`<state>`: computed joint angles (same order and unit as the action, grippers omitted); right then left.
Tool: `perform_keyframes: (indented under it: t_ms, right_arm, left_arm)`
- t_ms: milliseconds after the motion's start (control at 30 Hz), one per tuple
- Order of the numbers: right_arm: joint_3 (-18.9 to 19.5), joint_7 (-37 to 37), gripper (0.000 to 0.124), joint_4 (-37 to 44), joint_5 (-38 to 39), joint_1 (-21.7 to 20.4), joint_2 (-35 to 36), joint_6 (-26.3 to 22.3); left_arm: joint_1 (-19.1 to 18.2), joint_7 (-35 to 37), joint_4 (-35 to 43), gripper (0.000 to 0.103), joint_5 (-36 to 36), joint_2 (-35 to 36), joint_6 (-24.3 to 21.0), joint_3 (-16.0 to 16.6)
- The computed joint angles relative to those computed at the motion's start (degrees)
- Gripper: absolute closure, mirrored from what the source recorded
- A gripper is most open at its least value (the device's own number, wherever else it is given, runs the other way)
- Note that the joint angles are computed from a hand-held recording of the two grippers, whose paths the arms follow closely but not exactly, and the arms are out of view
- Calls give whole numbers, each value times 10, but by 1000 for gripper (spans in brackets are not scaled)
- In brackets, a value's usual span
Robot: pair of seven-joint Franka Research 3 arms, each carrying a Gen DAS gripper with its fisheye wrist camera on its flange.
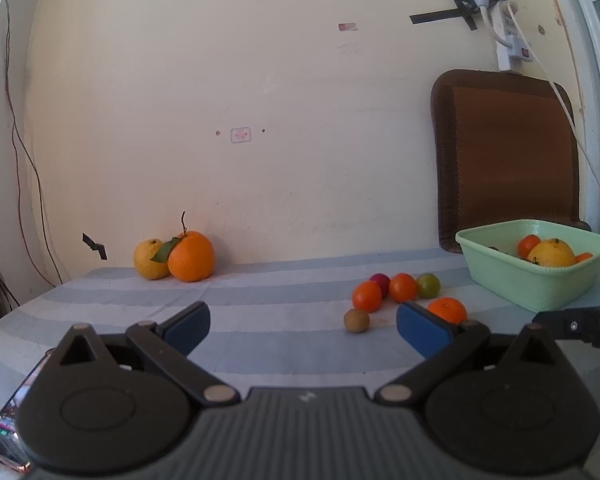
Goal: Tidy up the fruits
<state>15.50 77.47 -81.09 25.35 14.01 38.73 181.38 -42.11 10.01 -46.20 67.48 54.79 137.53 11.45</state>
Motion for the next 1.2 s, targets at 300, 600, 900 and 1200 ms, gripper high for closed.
perform_keyframes:
  t_ms: [300,600,900,1200]
  right_arm:
    - [5,-3,79,0,-1,-4,1,1]
    - [9,-6,79,-2,1,-7,0,2]
    - [13,-10,78,-3,3,-10,0,2]
    - [14,-11,77,-3,4,-11,0,3]
  left_arm:
    - [3,-7,-6,0,-3,-4,5,-3]
    - [4,-7,-5,0,-4,-3,6,-2]
    - [6,-22,-21,0,-1,-12,22,-4]
    - [9,-35,-30,0,-1,-18,30,-7]
